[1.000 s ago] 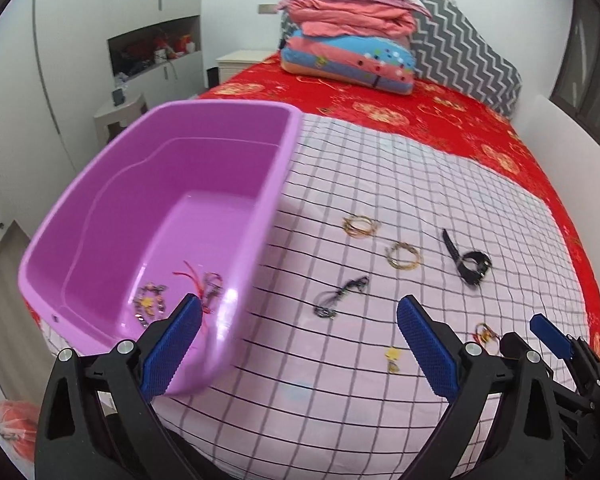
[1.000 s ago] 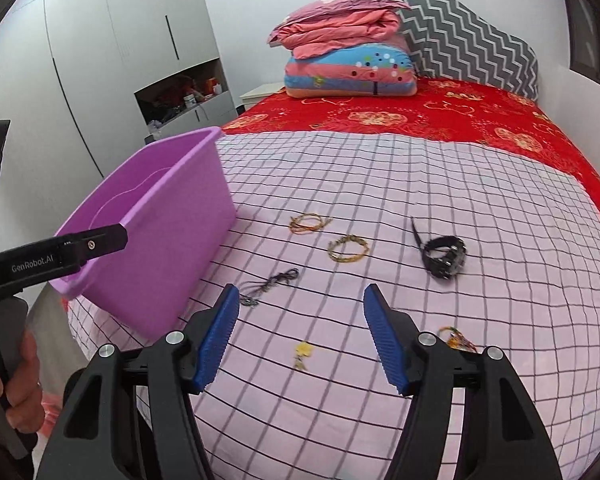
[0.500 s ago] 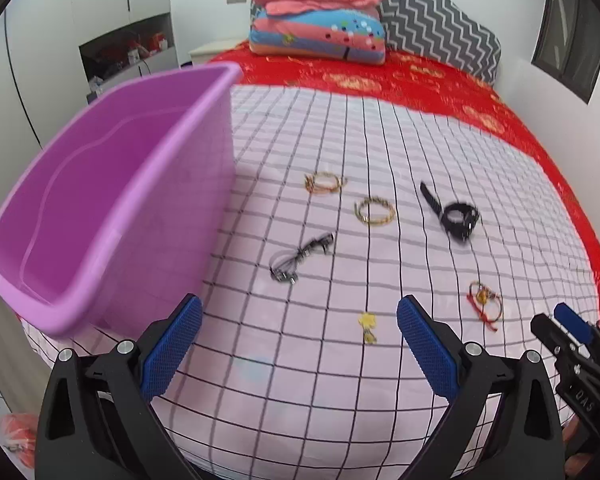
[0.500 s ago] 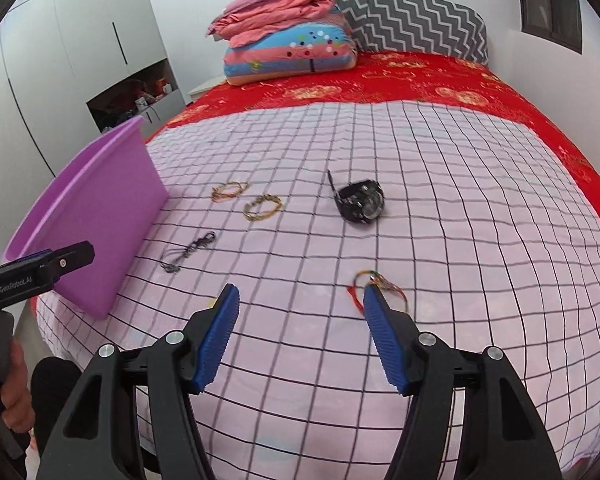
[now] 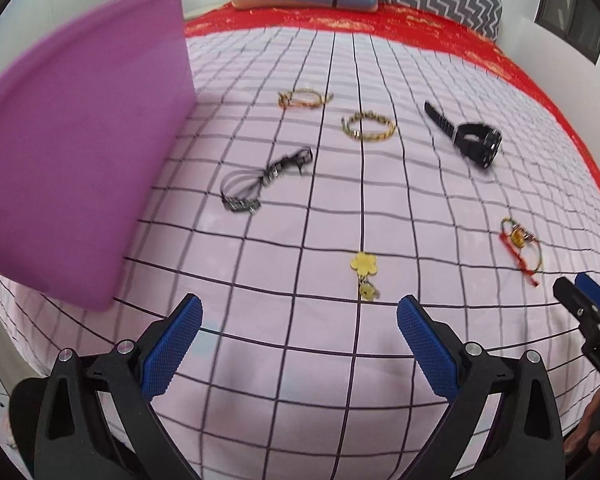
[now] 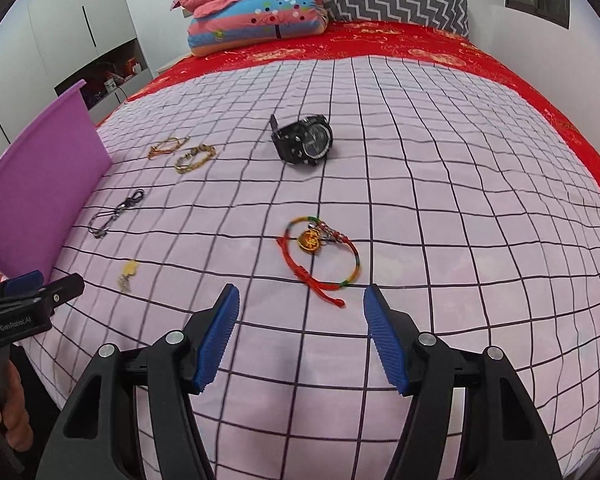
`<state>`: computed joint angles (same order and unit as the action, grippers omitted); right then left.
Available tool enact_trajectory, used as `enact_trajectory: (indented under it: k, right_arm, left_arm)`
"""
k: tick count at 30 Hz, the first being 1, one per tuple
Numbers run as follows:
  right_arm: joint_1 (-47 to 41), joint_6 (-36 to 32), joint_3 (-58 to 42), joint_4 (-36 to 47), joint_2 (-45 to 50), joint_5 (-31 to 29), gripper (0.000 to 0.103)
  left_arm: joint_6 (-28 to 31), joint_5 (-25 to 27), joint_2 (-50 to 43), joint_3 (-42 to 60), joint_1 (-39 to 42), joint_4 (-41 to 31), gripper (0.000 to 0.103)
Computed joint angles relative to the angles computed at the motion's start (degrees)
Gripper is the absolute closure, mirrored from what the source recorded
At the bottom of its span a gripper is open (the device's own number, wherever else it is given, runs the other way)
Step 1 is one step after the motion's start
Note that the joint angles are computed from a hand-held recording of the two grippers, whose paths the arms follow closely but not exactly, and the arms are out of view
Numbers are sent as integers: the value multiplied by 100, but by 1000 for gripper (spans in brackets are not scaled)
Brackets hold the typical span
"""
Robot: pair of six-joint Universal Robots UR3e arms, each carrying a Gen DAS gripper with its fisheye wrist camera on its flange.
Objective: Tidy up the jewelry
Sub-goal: 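Withdraw both open tools from the tub back over the bed, then grasp the yellow flower charm with the left tool while the right tool grasps the rainbow cord bracelet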
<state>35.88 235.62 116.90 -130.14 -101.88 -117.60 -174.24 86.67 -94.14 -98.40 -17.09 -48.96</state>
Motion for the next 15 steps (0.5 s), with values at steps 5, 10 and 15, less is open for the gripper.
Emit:
enact_trajectory:
  k: [5,10,15]
  right_arm:
    - [-398,-324,391,-434,-38,225,41]
    - [-778,-732,579,-832,116,505,41]
    - [-1001,-1034,550,-951,380,577,41]
  left_arm:
    - [-48,85,-461,190,-201,69,7]
    - [-114,95,-836,391,-357,202,7]
    - [-207,161,-1120,606,-458,198,7]
